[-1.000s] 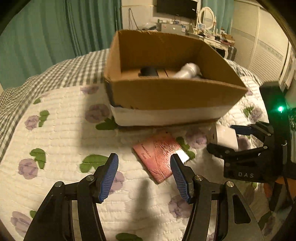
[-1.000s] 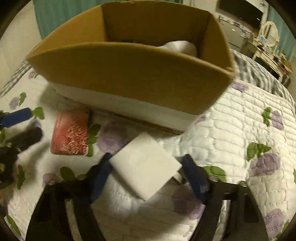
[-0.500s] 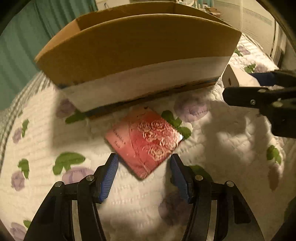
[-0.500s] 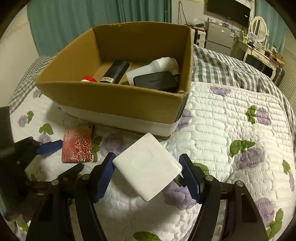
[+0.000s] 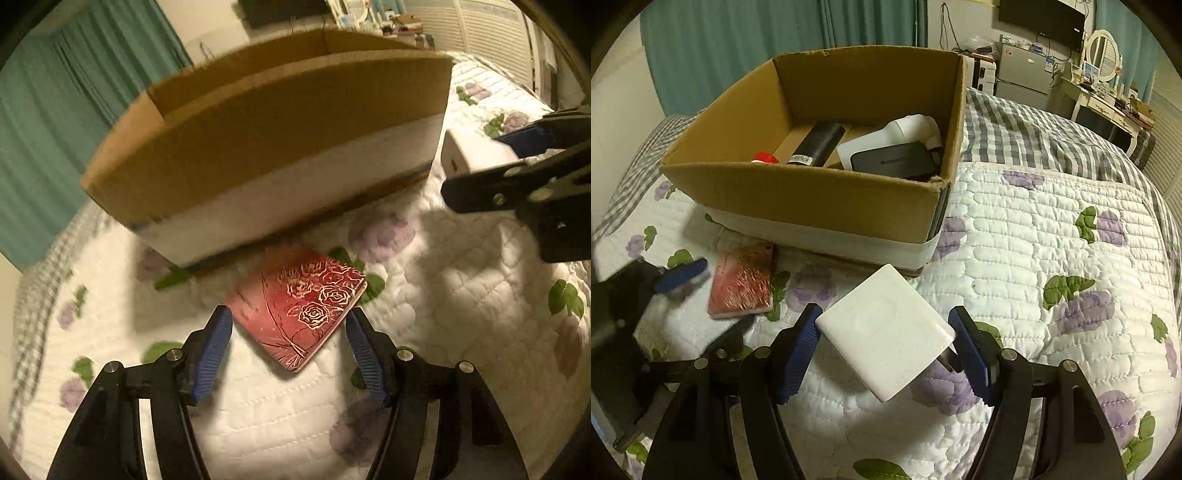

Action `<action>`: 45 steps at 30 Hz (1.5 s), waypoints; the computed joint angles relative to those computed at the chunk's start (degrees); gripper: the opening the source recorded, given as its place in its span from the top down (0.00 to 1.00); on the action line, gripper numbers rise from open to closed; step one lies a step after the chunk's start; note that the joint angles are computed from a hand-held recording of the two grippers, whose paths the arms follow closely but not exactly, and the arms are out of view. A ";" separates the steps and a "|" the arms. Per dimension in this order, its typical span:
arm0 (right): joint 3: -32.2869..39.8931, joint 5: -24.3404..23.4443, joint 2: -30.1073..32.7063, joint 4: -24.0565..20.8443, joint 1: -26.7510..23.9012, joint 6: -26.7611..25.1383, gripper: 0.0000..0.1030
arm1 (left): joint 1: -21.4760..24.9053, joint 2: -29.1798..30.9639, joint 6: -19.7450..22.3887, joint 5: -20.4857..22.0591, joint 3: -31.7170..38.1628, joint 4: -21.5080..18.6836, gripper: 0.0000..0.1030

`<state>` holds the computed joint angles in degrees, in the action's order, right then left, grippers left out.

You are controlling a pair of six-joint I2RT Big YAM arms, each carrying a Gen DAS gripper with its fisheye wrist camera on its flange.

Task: Organize rigid objects
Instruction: 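Grasp the white square charger with the right tool while the left tool grasps the red phone, then lower the square charger into the box with the right tool while the left tool drops the phone in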

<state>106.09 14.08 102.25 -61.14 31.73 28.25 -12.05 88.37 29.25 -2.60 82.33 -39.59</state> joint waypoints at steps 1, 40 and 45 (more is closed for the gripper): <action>0.00 0.00 -0.02 0.01 0.03 -0.03 0.32 | -0.13 -1.20 0.27 -1.44 -1.49 3.62 0.35; 10.55 4.58 -2.67 1.53 1.09 -5.23 0.32 | 7.22 1.33 -16.25 20.42 24.58 -15.10 0.91; 21.51 5.59 2.59 0.47 -0.17 -9.04 0.32 | 5.76 9.75 -17.44 18.12 37.40 -19.11 0.91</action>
